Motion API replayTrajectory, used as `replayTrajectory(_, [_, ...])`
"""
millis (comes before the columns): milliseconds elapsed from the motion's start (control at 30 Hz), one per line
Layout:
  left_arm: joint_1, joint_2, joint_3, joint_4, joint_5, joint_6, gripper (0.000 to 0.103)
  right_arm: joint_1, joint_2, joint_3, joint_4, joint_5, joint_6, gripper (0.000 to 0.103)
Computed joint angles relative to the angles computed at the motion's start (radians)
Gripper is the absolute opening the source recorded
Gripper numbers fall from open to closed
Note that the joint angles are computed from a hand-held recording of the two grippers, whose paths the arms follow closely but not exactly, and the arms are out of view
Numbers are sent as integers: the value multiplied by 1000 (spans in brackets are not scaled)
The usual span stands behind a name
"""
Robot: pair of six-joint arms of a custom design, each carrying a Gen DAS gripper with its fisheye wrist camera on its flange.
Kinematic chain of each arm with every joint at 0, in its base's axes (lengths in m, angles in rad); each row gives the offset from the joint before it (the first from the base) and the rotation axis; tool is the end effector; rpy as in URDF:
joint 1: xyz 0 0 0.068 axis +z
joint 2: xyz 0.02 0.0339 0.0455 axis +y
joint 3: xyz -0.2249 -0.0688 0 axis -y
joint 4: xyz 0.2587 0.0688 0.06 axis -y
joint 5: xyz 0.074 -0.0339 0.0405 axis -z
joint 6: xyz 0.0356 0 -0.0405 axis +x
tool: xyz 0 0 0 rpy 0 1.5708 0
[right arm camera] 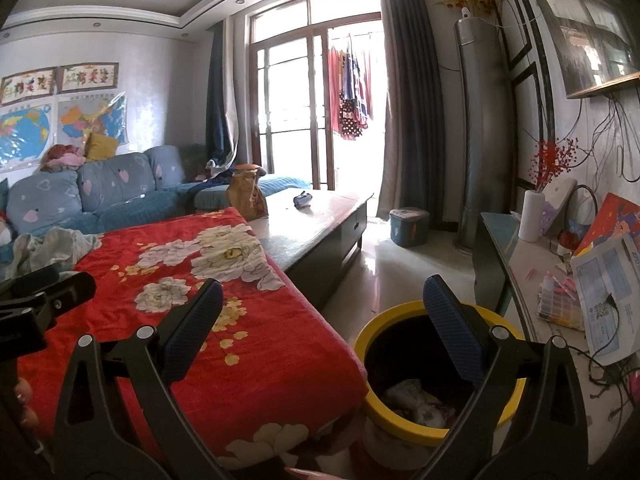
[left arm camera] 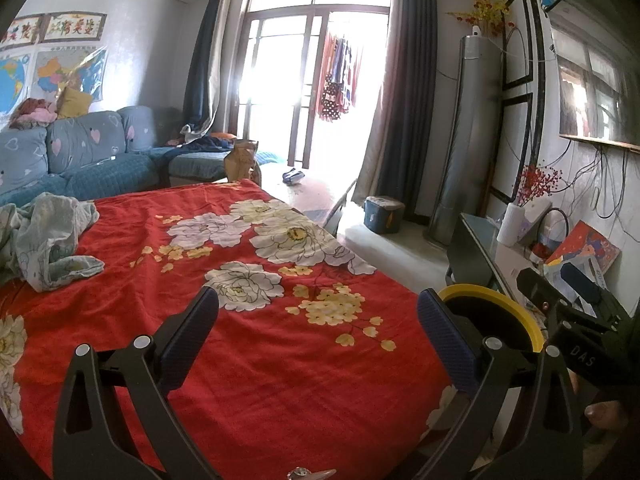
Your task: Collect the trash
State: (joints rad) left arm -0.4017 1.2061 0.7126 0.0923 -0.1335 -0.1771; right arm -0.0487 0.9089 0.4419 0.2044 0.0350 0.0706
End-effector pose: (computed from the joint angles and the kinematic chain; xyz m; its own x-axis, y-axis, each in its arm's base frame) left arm 0.2749 -0.1116 0.2112 -0.4022 -0.0188 -0.9154 0.2071 0.9720 -0.1110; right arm 0.2453 -0.0132 0.1996 -0.2528 0.0829 -0.9640 0.1005 0.9932 0.0591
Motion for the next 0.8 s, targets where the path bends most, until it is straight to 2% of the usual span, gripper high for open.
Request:
replayTrajectory(300, [-5, 11, 10, -8, -6, 4, 97, 6, -1, -2, -6, -4, 5, 92])
replayTrajectory(500, [66, 35, 39, -50, 60, -37, 97, 50, -1, -6, 25, 21, -3, 92])
replayTrajectory(567, [131, 25, 42, -74, 91, -49, 97, 55, 20, 18, 25, 2, -1, 92])
replayTrajectory(667, [267, 3, 43, -119, 142, -48, 97, 154, 102, 92, 25, 1, 2, 92])
replayTrajectory(733, [398, -10, 42, -150, 168, -31, 97, 223, 187, 177, -4, -18, -1, 92])
replayTrajectory(800, [534, -14, 47, -185, 161, -11, 97, 344, 330, 330, -77, -19, 1, 92])
